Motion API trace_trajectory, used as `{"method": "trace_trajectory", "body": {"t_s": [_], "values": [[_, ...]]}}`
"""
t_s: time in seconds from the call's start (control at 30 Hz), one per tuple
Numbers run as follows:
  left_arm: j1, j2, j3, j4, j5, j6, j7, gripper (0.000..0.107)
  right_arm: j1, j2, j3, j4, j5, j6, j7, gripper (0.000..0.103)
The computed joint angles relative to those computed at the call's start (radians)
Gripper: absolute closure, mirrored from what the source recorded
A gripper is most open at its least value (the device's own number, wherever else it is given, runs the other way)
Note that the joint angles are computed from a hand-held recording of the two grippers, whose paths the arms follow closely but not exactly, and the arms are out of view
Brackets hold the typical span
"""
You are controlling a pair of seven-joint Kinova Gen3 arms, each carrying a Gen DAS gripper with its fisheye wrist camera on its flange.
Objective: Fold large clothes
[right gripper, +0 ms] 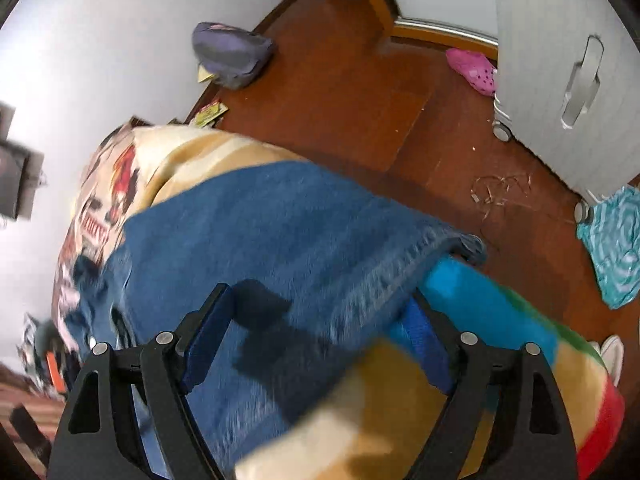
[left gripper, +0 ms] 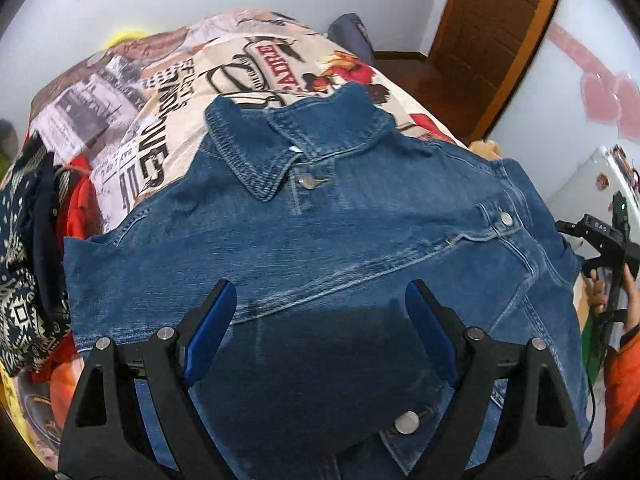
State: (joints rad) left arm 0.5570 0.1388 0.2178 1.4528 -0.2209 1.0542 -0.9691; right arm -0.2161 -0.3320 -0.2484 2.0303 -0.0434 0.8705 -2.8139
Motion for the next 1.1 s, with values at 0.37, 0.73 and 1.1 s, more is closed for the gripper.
{"method": "trace_trajectory", "body": {"t_s": [0.37,0.73,1.1], "values": [[-0.045,-0.070,-0.001,0.062,0.012,-0.029,0.023,0.021,0.014,0.033,-0.082,-0.126,0.168,0.158,-0.198,0.091],[-0.080,-0.187,0.050,0.104,-0.039,-0.021,0.041,0.021,-0.087,0.101,-0.309,-0.491,0.507,0.312,-0.186,0.095],[-0.129,-0.286,0.091,0.164,0.006,0.001,0.004,0.021,-0.345,0.346,-0.330,-0.586,0.440,0.250,-0.076,0.094]]}}
